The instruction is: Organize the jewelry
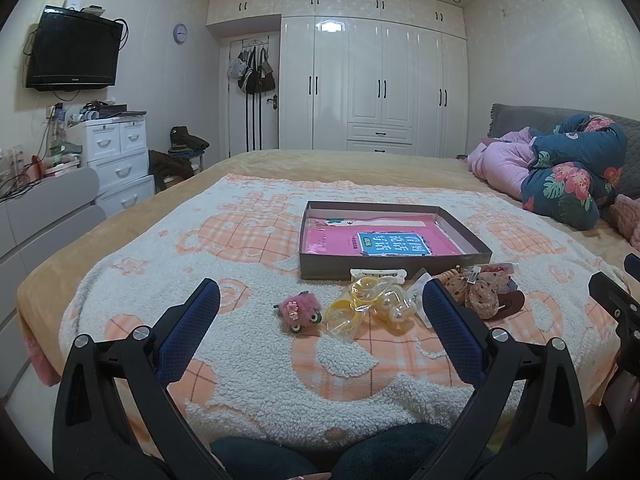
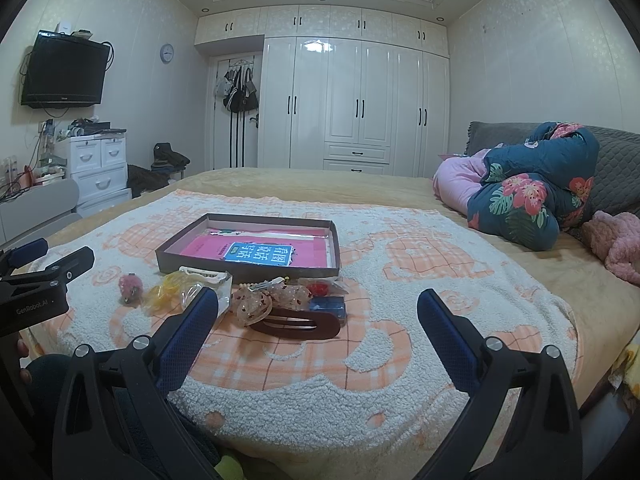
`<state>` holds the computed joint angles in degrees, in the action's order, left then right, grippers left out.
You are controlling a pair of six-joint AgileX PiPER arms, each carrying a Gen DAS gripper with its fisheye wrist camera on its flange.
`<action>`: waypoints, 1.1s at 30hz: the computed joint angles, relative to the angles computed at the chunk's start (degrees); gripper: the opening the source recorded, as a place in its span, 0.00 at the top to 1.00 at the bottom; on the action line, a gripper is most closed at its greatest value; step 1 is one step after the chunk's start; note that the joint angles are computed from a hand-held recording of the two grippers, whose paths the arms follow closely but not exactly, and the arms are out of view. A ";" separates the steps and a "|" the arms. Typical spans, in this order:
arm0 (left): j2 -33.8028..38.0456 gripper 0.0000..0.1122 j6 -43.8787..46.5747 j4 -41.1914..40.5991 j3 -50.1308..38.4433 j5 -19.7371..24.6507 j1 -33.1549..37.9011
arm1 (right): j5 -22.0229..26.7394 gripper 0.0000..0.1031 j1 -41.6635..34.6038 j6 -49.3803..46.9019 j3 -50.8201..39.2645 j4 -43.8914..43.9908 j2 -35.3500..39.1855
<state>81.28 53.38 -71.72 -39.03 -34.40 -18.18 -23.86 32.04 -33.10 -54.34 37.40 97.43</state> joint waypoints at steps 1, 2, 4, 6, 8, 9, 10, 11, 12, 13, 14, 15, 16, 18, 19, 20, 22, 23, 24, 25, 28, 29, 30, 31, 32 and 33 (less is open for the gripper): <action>-0.38 0.17 0.76 -0.58 -0.07 0.04 -0.11 | 0.10 0.06 -0.03 0.09 -0.01 -0.04 -0.03; -0.45 0.17 1.14 -0.84 -0.17 0.06 -0.11 | 0.05 0.06 -0.01 0.14 0.01 -0.01 -0.03; -0.37 0.17 0.69 -0.52 -0.03 -0.05 -0.16 | -0.01 0.06 0.02 0.03 0.03 0.05 -0.01; -0.42 0.17 0.93 -0.69 -0.05 -0.21 -0.31 | -0.05 0.06 0.03 0.21 0.00 -0.08 0.00; -0.50 0.17 1.57 -1.10 -0.28 -0.15 -0.41 | 0.01 0.06 0.01 0.13 0.03 -0.03 -0.01; -0.60 0.17 2.04 -1.36 -0.46 0.10 -0.24 | 0.02 0.06 -0.01 0.31 0.03 -0.21 -0.01; -0.48 0.17 1.99 -1.38 -0.48 -0.01 -0.41 | 0.12 0.06 0.01 0.21 -0.07 -0.12 0.01; -0.31 0.17 2.06 -1.41 -0.61 -0.03 -0.47 | 0.15 0.06 0.09 -0.16 -0.20 0.23 0.09; 0.08 0.17 1.86 -1.24 -0.79 -0.15 -0.62 | 0.08 0.06 0.09 0.03 -0.16 0.06 0.09; 0.34 0.17 1.62 -0.96 -0.88 -0.07 -0.62 | 0.11 0.06 0.08 0.05 -0.17 0.02 0.11; 0.65 0.17 1.40 -0.79 -0.92 -0.13 -0.76 | 0.22 0.06 0.14 -0.24 -0.41 0.23 0.25; 0.93 0.17 1.31 -0.54 -1.12 0.24 -0.49 | 0.45 0.06 0.16 -0.45 -0.72 0.35 0.40; 1.19 0.17 1.03 -0.21 -1.28 0.75 -0.23 | 0.94 0.06 0.10 -0.50 -1.16 0.20 0.61; 1.80 0.17 -0.27 1.73 -1.68 2.85 1.24 | 1.36 0.06 -0.04 -0.72 -1.81 -0.46 1.20; 2.22 0.17 -0.10 1.53 -2.15 3.53 1.76 | 1.98 0.06 -0.14 -0.88 -2.51 -0.47 1.60; 2.66 0.17 0.21 1.31 -2.82 5.11 2.77 | 2.46 0.06 -0.42 0.14 -3.00 -1.56 2.05; 3.46 0.17 0.24 1.22 -3.71 7.41 4.45 | 3.74 0.06 -0.81 -0.03 -4.33 -1.88 2.91; 3.89 0.17 0.82 0.60 -4.31 8.52 5.38 | 4.50 0.06 -0.99 0.08 -5.10 -2.37 3.40; 4.24 0.17 0.46 1.06 -4.69 10.05 6.53 | 5.78 0.06 -1.27 -0.07 -6.10 -2.73 3.99; 4.45 0.17 0.55 0.87 -4.86 10.85 7.15 | 6.77 0.06 -1.48 -0.26 -7.05 -2.69 4.62; 5.46 0.17 2.75 -1.45 -6.05 14.19 9.97 | 9.93 0.06 -2.11 -0.19 -9.95 -3.39 6.43; 5.59 0.17 3.28 -2.11 -6.14 14.97 10.61 | 11.04 0.06 -2.14 -1.57 -11.11 -2.38 7.13; 5.68 0.17 3.11 -1.89 -6.23 16.01 11.42 | 11.65 0.06 -2.09 -2.19 -12.13 -2.08 7.86; 5.69 0.17 1.79 -0.36 -6.14 17.25 12.32 | 11.98 0.06 -2.00 -2.18 -12.88 -2.39 8.43; 5.65 0.17 1.21 0.61 -6.12 18.11 12.87 | 12.74 0.06 -2.03 -2.01 -13.79 -2.94 9.08; 5.52 0.17 0.67 1.52 -6.01 18.42 13.11 | 13.69 0.06 -2.22 -1.79 -14.71 -3.36 9.67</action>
<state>86.80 54.06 -70.20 -45.05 -15.98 -5.07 -10.16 29.83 -34.88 -69.05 34.04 107.10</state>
